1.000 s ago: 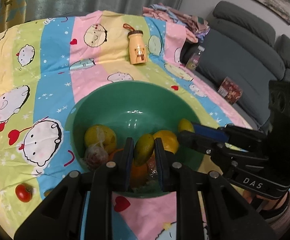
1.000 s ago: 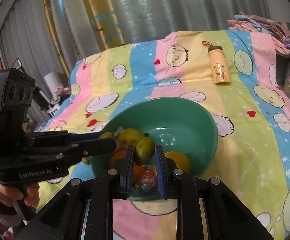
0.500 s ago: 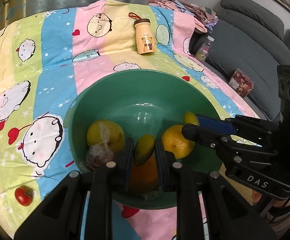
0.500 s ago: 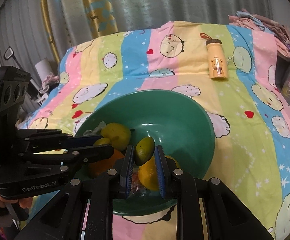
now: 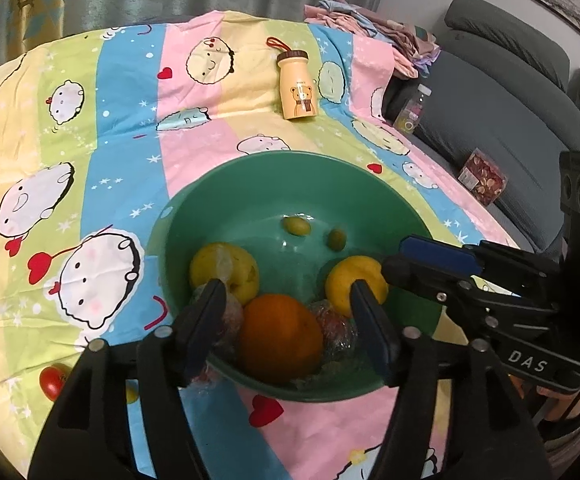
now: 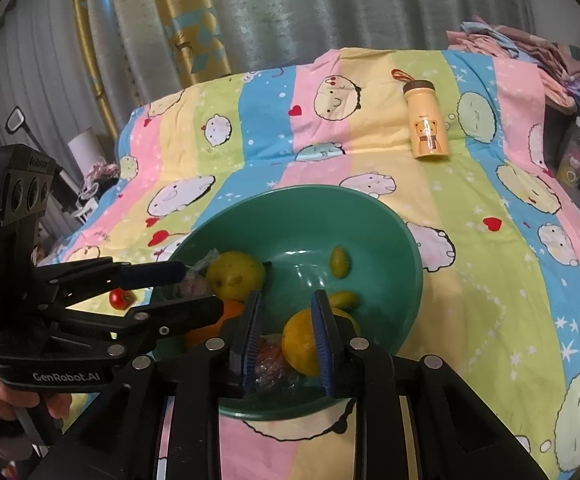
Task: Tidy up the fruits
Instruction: 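Move the left gripper back to the remaining green fruit and grasp it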
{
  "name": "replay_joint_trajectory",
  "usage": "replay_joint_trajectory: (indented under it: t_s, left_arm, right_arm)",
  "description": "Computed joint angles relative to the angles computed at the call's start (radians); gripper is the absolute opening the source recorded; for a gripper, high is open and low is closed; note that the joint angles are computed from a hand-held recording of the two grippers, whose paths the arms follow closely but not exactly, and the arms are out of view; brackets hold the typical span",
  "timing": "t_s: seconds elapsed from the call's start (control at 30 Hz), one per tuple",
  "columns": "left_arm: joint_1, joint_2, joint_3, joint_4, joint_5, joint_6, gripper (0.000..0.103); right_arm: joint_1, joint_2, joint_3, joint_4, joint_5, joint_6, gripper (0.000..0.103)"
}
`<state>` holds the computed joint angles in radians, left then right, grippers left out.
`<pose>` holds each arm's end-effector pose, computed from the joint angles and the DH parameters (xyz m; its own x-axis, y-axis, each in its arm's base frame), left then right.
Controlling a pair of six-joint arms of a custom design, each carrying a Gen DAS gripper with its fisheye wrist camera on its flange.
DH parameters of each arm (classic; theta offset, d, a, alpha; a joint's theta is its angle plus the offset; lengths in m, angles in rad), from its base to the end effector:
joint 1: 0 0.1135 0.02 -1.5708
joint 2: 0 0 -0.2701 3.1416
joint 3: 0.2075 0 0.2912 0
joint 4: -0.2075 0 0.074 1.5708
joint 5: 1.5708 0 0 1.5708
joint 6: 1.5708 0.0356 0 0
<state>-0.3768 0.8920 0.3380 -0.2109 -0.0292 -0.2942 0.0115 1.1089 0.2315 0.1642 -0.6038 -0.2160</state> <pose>0.1895 -0.0739 0.1489 -0.7172 -0.0279 -0.6963 0.1465 0.9708 -0.1899 0.2058 0.0226 0.1069 -0.5450 -0.1827 -0.8183 -0.5688 0.7976 0.2008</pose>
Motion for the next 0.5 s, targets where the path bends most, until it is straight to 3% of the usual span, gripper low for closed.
replay_joint_trajectory:
  t_s: [0.17,0.23,0.3,0.4,0.5]
  left_arm:
    - [-0.012,-0.094,-0.016,-0.065,-0.034,-0.019,0.077]
    - [-0.020,-0.137,-0.023,-0.099,-0.051,-0.031,0.086]
    - [-0.020,-0.213,-0.039,-0.147,-0.054,-0.038,0.089]
    - [0.007,-0.341,-0.062,-0.241,-0.046,-0.042,0.099]
    - [0.071,-0.529,-0.088,-0.384,-0.029,-0.038,0.102]
  right_arm:
    - [-0.045,-0.080,-0.024,-0.057,-0.061,-0.001,0.042]
    - [-0.062,-0.129,-0.038,-0.090,-0.078,0.000,0.048]
    - [-0.080,-0.188,-0.053,-0.134,-0.100,-0.003,0.058]
    - [-0.115,-0.294,-0.076,-0.223,-0.144,-0.009,0.067]
    - [-0.148,-0.370,-0.084,-0.312,-0.192,-0.030,0.071]
